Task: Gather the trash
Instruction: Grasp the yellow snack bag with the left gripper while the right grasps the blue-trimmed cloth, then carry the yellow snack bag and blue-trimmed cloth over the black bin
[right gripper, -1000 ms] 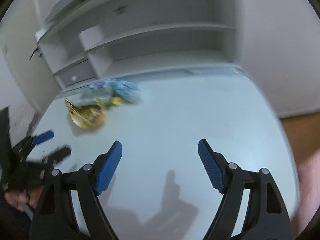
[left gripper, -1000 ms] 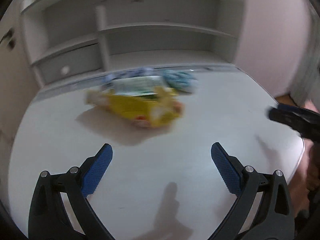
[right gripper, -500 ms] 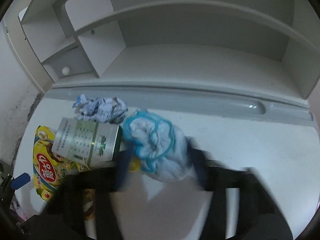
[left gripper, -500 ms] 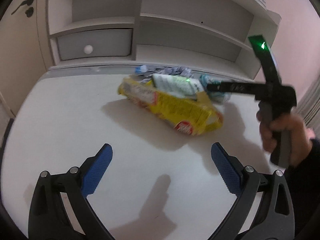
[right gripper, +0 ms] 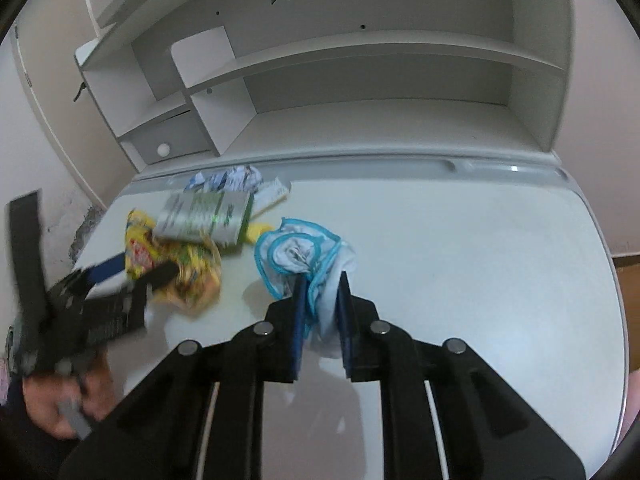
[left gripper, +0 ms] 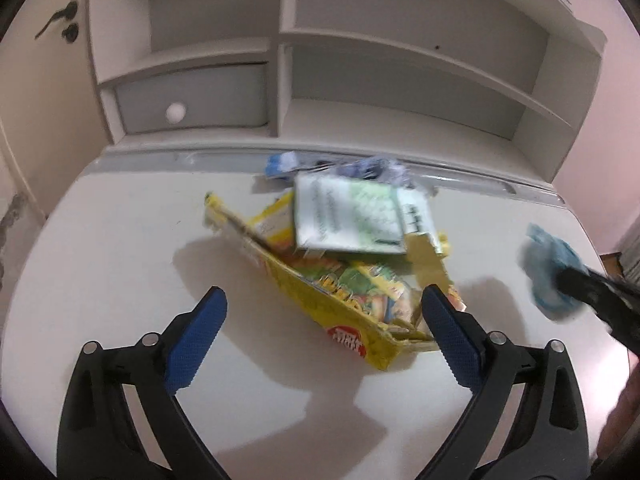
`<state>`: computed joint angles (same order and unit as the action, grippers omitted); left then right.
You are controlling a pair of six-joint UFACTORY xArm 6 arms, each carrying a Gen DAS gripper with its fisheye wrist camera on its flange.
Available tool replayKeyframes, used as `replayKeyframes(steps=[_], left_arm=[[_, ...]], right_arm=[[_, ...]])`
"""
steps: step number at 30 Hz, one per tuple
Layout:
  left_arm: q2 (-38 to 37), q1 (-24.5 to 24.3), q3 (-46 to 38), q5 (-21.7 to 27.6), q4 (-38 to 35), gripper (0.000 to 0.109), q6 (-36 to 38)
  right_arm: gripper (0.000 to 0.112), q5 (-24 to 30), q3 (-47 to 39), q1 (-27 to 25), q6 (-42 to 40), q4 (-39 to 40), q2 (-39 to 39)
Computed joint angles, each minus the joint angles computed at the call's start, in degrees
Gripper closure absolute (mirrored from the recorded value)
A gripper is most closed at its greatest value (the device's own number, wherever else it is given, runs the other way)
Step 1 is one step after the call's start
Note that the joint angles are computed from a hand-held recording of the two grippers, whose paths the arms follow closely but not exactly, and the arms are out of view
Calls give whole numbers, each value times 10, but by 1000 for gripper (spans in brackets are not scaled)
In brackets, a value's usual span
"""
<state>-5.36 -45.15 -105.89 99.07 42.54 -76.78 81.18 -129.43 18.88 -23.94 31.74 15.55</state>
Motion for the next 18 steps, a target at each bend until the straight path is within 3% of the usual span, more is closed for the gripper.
replayKeyframes(steps=[1, 3, 5, 12, 15, 18], left_arm=[[-17, 0, 19, -4, -3, 39, -9], [-42, -4, 40, 5, -9, 82, -13], [-60, -18, 47, 32, -1, 92, -9], [-35, -109, -34, 179, 115, 98, 56], [-14, -147, -77, 217, 171, 98, 79], [22, -167, -136, 221, 199, 98, 110]], right_arm=[[97, -9, 36, -8, -10, 6, -25], [97, -27, 110, -22, -27, 14, -78], [97, -32, 164, -39, -37, 25, -120], [97, -50, 268, -76, -33, 33, -206], [97, -48, 285, -105, -32, 42, -227], [97, -45, 297, -142, -33, 58, -245]])
